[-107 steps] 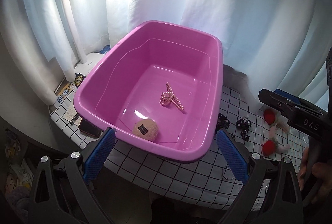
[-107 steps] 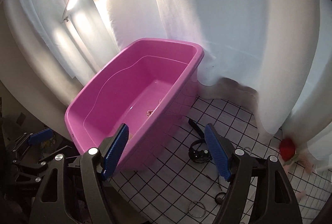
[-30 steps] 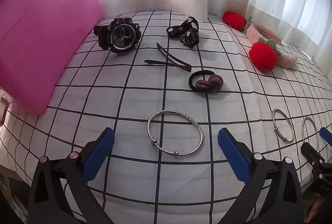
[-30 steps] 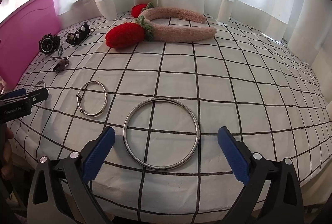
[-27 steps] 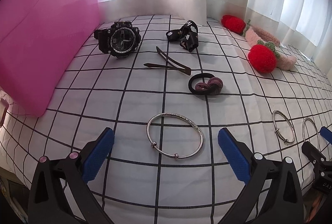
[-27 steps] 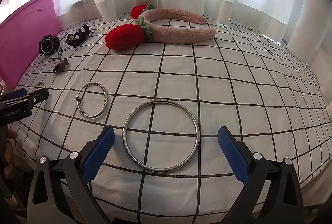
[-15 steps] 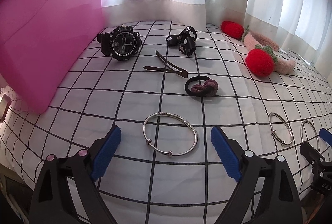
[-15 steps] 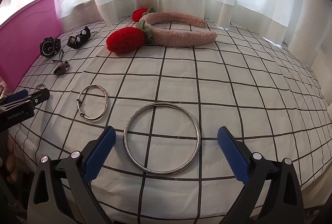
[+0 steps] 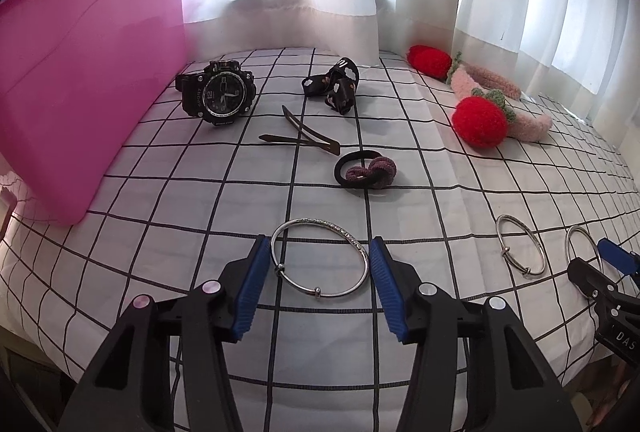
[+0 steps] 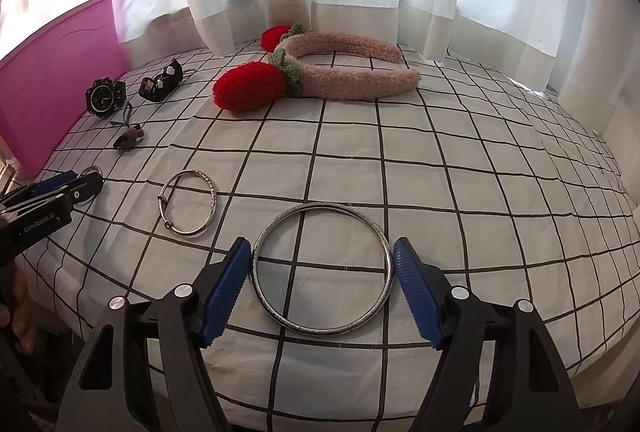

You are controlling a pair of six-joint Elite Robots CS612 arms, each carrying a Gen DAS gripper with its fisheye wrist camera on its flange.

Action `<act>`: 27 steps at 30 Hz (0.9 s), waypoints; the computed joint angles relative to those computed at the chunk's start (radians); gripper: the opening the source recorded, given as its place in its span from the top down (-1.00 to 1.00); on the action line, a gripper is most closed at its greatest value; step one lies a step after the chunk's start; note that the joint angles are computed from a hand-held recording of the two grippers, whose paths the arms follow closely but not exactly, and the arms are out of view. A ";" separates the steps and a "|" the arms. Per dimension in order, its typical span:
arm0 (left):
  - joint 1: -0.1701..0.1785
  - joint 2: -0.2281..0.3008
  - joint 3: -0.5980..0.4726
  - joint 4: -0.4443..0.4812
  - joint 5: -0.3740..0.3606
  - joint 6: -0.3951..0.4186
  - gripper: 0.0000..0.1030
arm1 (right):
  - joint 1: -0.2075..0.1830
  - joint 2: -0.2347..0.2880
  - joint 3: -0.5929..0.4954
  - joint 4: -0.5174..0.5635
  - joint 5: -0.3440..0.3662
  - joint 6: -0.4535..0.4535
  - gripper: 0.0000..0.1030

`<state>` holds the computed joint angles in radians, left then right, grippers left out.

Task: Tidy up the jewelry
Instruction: 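Grasp the large silver ring with the right tool while the left tool grasps the engraved bangle, then carry the silver ring and bangle over the pink tub with both tools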

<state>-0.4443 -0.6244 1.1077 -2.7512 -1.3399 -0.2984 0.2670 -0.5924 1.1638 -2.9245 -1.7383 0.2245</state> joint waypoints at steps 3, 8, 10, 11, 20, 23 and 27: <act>0.000 -0.005 0.008 -0.013 -0.002 -0.005 0.03 | -0.002 -0.001 0.001 -0.005 0.008 0.008 -0.37; -0.001 -0.012 0.012 -0.028 -0.002 0.002 0.03 | -0.003 -0.006 0.007 -0.019 0.014 0.006 -0.37; -0.001 -0.015 0.012 -0.030 -0.001 -0.001 0.03 | -0.003 -0.008 0.008 -0.023 0.018 0.002 -0.37; -0.001 -0.016 0.012 -0.030 -0.005 -0.001 0.03 | -0.004 -0.010 0.007 -0.024 0.020 -0.001 -0.37; -0.004 -0.040 0.014 -0.035 0.010 0.016 0.03 | -0.005 -0.029 0.001 -0.039 0.040 -0.023 -0.37; -0.006 -0.053 0.016 -0.041 0.018 0.018 0.03 | -0.005 -0.035 -0.011 -0.043 0.057 -0.042 -0.37; -0.008 -0.074 0.021 -0.044 0.032 0.007 0.03 | -0.003 -0.042 -0.032 -0.046 0.091 -0.070 -0.37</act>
